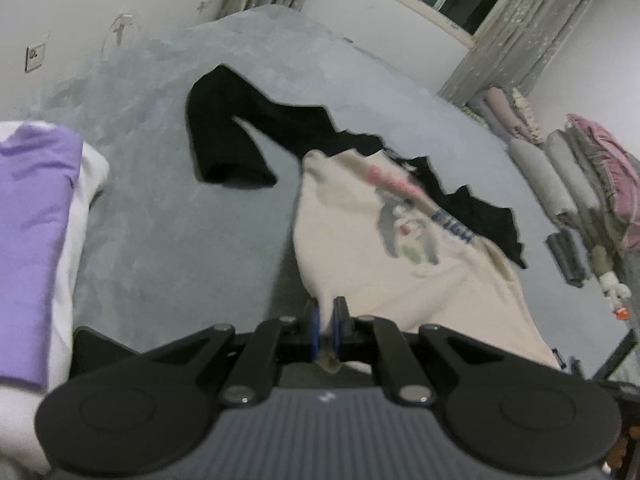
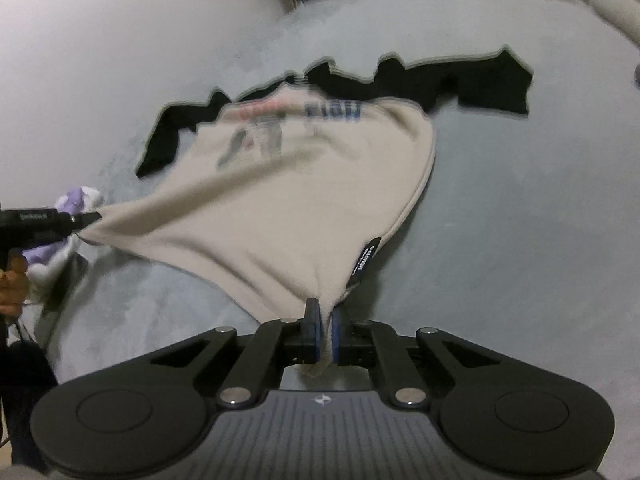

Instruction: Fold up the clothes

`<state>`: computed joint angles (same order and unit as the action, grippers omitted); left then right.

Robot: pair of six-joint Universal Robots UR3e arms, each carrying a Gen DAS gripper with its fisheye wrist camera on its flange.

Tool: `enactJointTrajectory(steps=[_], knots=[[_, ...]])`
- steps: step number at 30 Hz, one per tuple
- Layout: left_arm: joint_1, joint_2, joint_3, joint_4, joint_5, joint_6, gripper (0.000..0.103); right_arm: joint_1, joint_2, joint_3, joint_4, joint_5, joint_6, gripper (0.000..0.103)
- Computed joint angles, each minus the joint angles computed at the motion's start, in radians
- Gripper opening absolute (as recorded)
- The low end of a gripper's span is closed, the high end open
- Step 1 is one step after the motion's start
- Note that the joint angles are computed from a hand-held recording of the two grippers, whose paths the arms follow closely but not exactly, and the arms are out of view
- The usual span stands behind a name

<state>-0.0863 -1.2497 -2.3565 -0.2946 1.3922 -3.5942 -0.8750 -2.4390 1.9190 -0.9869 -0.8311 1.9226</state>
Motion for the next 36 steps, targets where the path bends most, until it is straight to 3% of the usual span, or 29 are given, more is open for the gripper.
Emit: enactJointTrajectory(steps=[5, 6, 8, 11, 17, 19, 20, 21, 23, 25, 30, 33, 36], knots=[[-0.031, 0.095, 0.025, -0.104, 0.012, 0.053, 0.005, -0.400, 0.051, -0.407, 0.651, -0.037, -0.547, 0.006], [-0.056, 0.089, 0.028, -0.112, 0.039, 0.066, 0.005, -0.431, 0.059, -0.440, 0.693, -0.057, -0.590, 0.006], [-0.105, 0.050, 0.031, -0.121, 0.089, 0.080, 0.005, -0.408, 0.055, -0.419, 0.641, -0.085, -0.567, 0.006], [-0.148, -0.008, 0.010, -0.123, 0.115, 0.095, 0.005, -0.213, 0.005, -0.211, 0.303, -0.123, -0.319, 0.006], [-0.106, 0.011, 0.000, -0.162, 0.086, 0.130, 0.014, 0.086, -0.030, 0.032, -0.195, -0.207, -0.016, 0.008], [-0.092, 0.020, 0.022, -0.160, 0.106, 0.133, 0.022, 0.167, 0.011, 0.032, -0.316, -0.214, 0.066, 0.013], [-0.078, 0.025, 0.035, -0.159, 0.106, 0.134, 0.030, 0.185, 0.019, 0.034, -0.368, -0.213, 0.092, 0.017], [-0.060, 0.024, 0.054, -0.160, 0.101, 0.138, 0.040, 0.235, 0.036, 0.049, -0.474, -0.226, 0.165, 0.027], [-0.037, -0.011, 0.112, -0.149, 0.122, 0.139, 0.050, 0.345, 0.082, 0.085, -0.703, -0.270, 0.320, 0.030], [-0.012, -0.103, 0.211, -0.152, 0.155, 0.120, 0.050, 0.462, 0.158, 0.095, -0.889, -0.323, 0.463, 0.031], [0.038, -0.394, 0.526, -0.240, 0.229, 0.043, 0.050, 0.744, 0.411, 0.016, -1.154, -0.378, 0.709, 0.038], [-0.048, -0.657, 0.801, -0.328, 0.438, 0.069, 0.050, 0.875, 0.548, -0.003, -1.322, -0.407, 0.853, 0.041], [-0.092, -0.843, 0.982, -0.421, 0.500, 0.147, 0.052, 0.951, 0.634, 0.050, -1.483, -0.417, 0.936, 0.041]])
